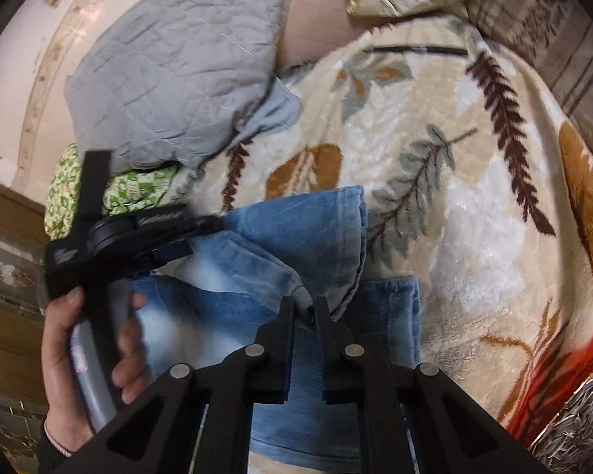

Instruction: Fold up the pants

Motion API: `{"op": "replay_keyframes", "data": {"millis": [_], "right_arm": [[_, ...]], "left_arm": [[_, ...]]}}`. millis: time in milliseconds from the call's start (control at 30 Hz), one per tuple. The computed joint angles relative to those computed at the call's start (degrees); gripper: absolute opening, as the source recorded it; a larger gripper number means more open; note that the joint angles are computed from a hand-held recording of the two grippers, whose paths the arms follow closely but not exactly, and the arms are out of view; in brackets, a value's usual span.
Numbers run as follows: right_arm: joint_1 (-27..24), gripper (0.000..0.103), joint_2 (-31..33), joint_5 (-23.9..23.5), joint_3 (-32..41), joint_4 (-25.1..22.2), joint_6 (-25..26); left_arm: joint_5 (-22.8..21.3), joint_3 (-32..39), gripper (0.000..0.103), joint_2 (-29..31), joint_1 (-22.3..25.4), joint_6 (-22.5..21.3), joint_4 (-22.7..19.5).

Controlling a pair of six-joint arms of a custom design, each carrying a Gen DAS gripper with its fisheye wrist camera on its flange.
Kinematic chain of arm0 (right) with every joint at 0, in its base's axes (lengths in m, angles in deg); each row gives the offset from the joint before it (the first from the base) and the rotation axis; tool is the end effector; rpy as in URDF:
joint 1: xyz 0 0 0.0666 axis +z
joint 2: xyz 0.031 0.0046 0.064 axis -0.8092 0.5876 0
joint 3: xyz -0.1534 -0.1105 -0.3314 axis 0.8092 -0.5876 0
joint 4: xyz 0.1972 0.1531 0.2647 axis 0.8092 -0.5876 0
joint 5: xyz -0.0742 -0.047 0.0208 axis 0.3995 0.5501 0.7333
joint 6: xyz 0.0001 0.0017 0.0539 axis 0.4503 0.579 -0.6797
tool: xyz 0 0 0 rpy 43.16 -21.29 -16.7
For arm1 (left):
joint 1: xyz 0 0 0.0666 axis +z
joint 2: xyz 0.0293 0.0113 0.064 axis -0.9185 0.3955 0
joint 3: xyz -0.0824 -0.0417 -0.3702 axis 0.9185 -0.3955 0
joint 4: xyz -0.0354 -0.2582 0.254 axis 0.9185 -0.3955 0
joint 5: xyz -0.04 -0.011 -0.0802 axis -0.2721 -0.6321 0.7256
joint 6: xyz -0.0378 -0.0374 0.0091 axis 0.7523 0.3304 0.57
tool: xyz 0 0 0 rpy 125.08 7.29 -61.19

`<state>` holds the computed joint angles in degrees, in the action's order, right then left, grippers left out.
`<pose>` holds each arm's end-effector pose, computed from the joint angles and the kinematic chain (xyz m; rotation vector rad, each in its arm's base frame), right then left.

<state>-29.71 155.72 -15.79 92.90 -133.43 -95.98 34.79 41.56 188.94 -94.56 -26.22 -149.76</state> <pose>0.4055 0.1943 0.3214 0.1257 2.7236 0.7275 0.4670 -0.2478 0.3015 -0.4228 2.8766 -0.2618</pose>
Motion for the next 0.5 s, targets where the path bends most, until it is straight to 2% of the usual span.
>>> {"op": "replay_keyframes", "data": {"millis": [33, 67, 167, 233, 333, 500], "right_arm": [[-0.8, 0.010, 0.0, -1.4, -0.4, 1.2, -0.7], [-1.2, 0.010, -0.3, -2.1, -0.8, 2.4, -1.2], [-2.7, 0.006, -2.6, -4.3, -2.8, 8.0, -2.7], [-2.7, 0.004, -4.4, -3.9, -3.8, 9.6, -2.6], [-1.5, 0.001, -6.3, -3.5, -5.1, 9.7, -2.1], [2.7, 0.001, -10.9, -0.1, -9.9, 7.8, -2.8]], "left_arm": [[0.8, -0.8, 0.014, -0.7, 0.2, 0.6, 1.0], [0.7, -1.7, 0.009, -1.8, 0.5, 1.3, 1.8], [-1.2, -4.0, 0.008, -6.2, 0.3, 3.3, 4.4], [-2.3, -6.3, 0.007, -10.1, -0.2, 5.0, 6.5], [-3.6, -10.8, 0.007, -15.6, -1.5, 6.1, 8.8], [-2.4, -21.6, 0.004, -22.7, -5.2, 7.6, 11.7]]}}
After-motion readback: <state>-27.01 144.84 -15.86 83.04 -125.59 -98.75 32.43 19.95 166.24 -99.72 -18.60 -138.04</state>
